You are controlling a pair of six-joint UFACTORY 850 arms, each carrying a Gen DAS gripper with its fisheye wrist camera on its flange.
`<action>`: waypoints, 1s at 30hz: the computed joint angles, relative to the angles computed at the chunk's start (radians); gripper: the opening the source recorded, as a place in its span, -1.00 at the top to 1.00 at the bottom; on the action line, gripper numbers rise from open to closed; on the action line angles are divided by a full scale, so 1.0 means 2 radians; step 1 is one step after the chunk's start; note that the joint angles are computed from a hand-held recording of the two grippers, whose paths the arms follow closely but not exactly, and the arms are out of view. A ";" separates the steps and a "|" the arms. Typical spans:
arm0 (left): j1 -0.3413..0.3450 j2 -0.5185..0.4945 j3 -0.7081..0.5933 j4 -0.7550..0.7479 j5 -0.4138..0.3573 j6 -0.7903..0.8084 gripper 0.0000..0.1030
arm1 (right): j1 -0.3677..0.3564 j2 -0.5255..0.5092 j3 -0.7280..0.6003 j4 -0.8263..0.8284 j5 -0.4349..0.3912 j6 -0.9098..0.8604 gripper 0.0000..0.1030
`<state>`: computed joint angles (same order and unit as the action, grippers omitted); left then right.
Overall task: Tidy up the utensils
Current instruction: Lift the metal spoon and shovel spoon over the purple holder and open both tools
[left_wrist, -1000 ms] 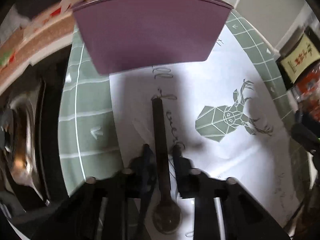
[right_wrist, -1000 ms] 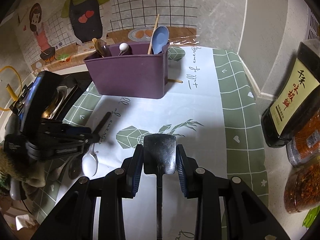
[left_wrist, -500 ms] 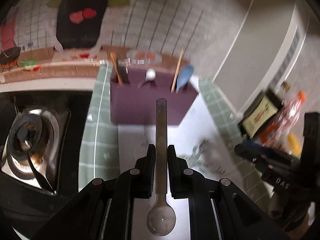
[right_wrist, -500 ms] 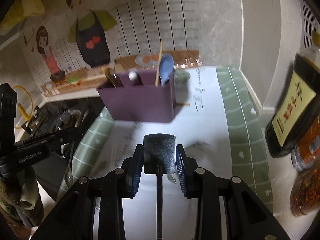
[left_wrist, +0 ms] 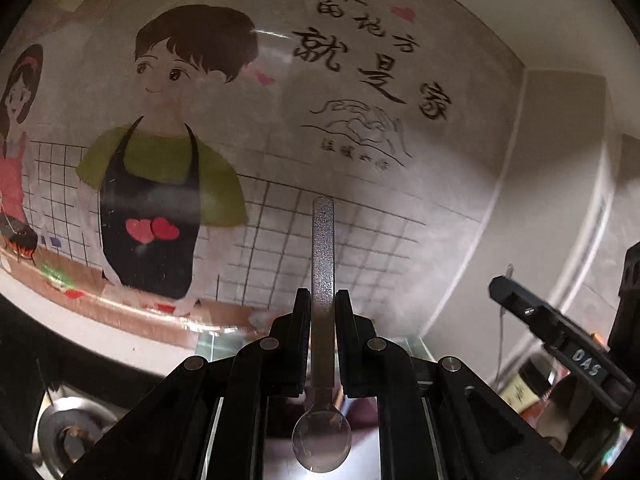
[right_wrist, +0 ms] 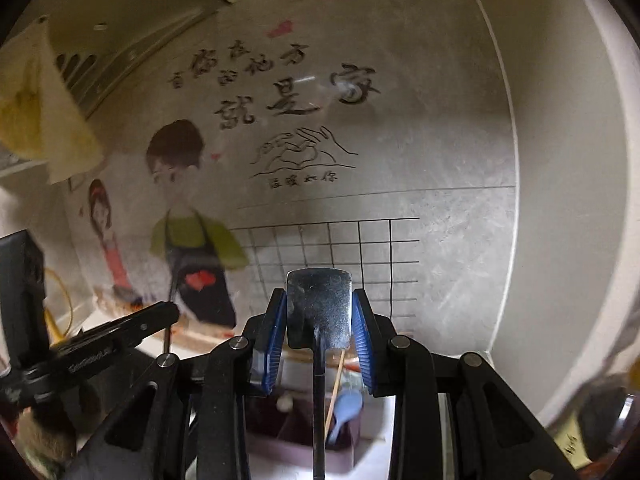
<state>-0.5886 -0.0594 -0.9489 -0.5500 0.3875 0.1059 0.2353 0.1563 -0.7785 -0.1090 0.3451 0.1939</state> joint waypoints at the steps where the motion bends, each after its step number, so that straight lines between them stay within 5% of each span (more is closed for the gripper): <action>1: 0.004 -0.012 -0.009 -0.008 0.002 0.003 0.76 | -0.001 -0.020 -0.011 0.003 0.007 0.005 0.43; 6: 0.011 -0.051 -0.024 -0.040 0.033 0.027 0.76 | 0.007 -0.090 -0.045 0.061 0.032 -0.048 0.43; 12: 0.015 -0.101 -0.053 -0.081 0.026 0.053 0.76 | 0.014 -0.153 -0.075 0.077 0.044 -0.077 0.43; 24: 0.018 -0.148 -0.066 -0.062 0.047 0.027 0.75 | 0.016 -0.199 -0.085 0.116 0.063 -0.116 0.42; 27: 0.017 -0.149 -0.056 -0.077 0.025 0.040 0.62 | 0.009 -0.194 -0.077 0.065 0.020 -0.065 0.28; 29: 0.021 -0.146 -0.049 -0.067 0.008 0.020 0.48 | 0.006 -0.186 -0.068 0.053 0.005 -0.053 -0.08; 30: 0.024 -0.141 -0.043 -0.063 -0.003 0.008 0.46 | 0.006 -0.178 -0.059 0.078 0.007 -0.075 -0.08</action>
